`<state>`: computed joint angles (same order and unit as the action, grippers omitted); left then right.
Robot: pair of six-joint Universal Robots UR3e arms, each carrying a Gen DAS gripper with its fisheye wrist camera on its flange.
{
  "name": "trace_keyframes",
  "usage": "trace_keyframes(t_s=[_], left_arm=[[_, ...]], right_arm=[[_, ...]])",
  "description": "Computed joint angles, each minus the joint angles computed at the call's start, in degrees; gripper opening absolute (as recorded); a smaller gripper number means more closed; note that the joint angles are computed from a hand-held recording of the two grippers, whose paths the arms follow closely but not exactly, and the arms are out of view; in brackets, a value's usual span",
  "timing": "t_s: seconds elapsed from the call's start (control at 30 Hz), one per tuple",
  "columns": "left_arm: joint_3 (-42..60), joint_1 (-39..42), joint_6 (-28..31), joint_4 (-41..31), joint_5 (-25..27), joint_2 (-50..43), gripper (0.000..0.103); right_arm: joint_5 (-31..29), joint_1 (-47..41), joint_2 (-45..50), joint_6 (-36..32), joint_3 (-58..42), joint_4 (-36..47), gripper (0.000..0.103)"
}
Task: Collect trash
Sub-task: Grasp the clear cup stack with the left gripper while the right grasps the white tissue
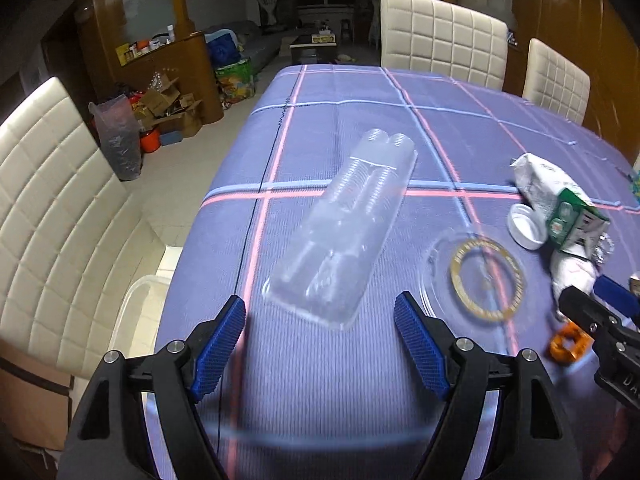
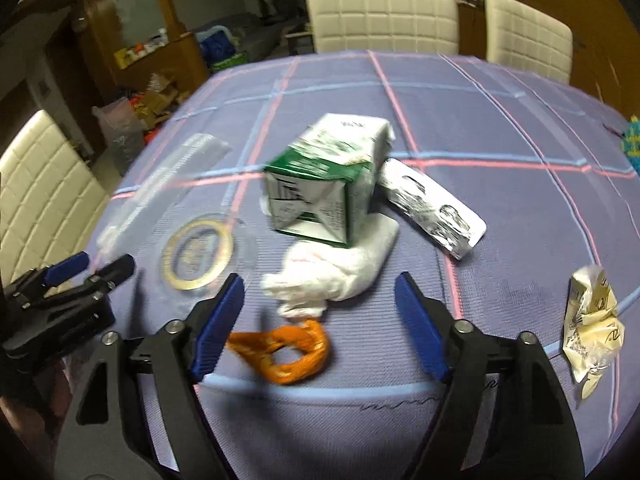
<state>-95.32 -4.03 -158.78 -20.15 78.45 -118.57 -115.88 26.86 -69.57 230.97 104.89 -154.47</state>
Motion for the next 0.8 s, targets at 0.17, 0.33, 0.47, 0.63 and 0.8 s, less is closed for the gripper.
trace_keyframes(t_s=[0.17, 0.33, 0.47, 0.63, 0.8], left_arm=[[5.7, -0.5, -0.1, -2.6, -1.1, -3.8, 0.075], [6.4, -0.6, -1.3, -0.8, -1.4, -5.0, 0.064], [5.3, 0.2, -0.8, -2.5, -2.9, -3.0, 0.040], [-1.3, 1.9, -0.7, 0.6, -4.6, 1.8, 0.039], [-10.4, 4.1, 1.0, 3.8, -6.9, 8.9, 0.039]], right_arm=[[-0.9, -0.1, 0.8, 0.9, -0.2, 1.1, 0.053], [-2.4, 1.2, 1.5, -0.3, -0.9, 1.6, 0.033], [-2.9, 1.8, 1.3, -0.3, -1.1, 2.2, 0.030], [-5.6, 4.5, 0.6, 0.6, -2.5, 4.4, 0.030], [-7.2, 7.4, 0.0, 1.0, -3.9, 5.1, 0.030]])
